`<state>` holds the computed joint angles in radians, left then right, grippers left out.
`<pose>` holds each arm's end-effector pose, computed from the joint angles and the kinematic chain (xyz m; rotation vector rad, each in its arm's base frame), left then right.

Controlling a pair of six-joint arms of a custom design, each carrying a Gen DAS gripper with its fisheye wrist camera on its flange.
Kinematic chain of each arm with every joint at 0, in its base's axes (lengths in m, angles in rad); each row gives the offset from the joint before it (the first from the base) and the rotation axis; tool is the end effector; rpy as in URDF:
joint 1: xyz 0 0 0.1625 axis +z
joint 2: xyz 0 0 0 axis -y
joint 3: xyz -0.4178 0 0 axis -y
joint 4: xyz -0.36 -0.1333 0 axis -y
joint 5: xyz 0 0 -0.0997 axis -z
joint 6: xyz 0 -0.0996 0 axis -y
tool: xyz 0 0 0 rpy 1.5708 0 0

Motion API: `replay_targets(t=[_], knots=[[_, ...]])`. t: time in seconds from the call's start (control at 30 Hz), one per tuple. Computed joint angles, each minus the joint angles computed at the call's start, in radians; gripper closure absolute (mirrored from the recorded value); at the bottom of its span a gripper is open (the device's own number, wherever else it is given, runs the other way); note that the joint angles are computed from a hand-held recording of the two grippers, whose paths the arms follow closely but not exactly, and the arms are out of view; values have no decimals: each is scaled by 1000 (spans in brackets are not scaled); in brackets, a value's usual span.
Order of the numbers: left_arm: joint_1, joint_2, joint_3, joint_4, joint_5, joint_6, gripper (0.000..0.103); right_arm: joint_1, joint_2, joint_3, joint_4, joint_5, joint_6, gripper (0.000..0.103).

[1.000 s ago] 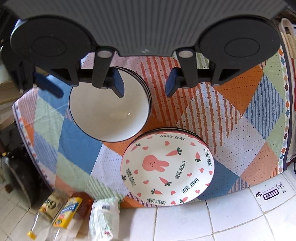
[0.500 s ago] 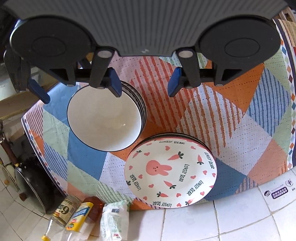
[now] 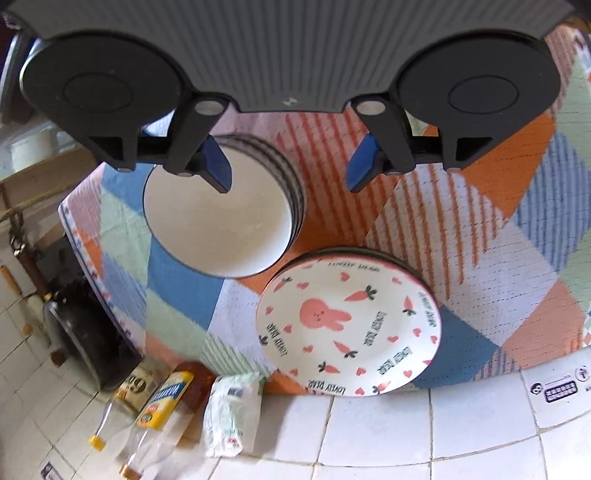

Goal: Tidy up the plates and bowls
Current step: 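Close the left tool on the rim of the three-bowl stack, then lift the bowl stack with the left tool and carry it over the plates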

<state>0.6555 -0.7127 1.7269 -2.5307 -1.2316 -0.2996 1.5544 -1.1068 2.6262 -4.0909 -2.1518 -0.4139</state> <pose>-0.3748 -0.4981 0.0308 0.8684 2.6879 -0.2131 0.0732 -0.3306 0.2156 0.0813 -2.2117 1.0273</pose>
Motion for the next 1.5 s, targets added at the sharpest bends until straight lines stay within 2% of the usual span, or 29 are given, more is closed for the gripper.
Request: replay_targets(t=[0.13,0.3,0.43,0.5,0.6,0.73,0.8,0.83,0.9,0.97,1.1,1.17,1.27,1.37,1.5], knots=[[26,33,-9,-32,-41,-24,35,-61,87,-11,-125,97,-94,4],[68,81,-58,38,-91,-107,35,-120,162,-39,-227,194,-158,4],[95,101,-68,25,-155,-123,37,-167,127,-44,-169,294,-175,4],[103,110,-72,12,-182,-117,39,-172,119,-52,-144,302,-179,2],[100,123,-68,-24,-176,-96,40,-195,113,-51,-135,342,-204,1],[85,147,-75,-32,-92,-111,40,-233,112,-52,-127,408,-238,0],[91,151,-78,-49,-101,-106,44,-232,127,-62,-138,405,-282,0],[93,154,-78,-61,-104,-96,53,-232,128,-65,-136,405,-293,0],[97,160,-75,-102,-115,-74,63,-248,124,-56,-140,434,-298,0],[96,160,-73,-109,-110,-89,64,-257,122,-48,-146,452,-303,0],[84,158,-61,-117,-95,-52,64,-241,62,-56,-34,428,-285,0],[94,156,-79,-76,-117,-63,64,-231,57,-55,-22,413,-283,0],[97,140,-76,-57,-138,-9,64,-209,42,-62,11,377,-273,0],[87,117,-73,-34,-135,7,64,-196,23,-60,27,379,-257,0],[84,87,-88,-27,-152,15,64,-157,-19,-76,65,366,-279,0]])
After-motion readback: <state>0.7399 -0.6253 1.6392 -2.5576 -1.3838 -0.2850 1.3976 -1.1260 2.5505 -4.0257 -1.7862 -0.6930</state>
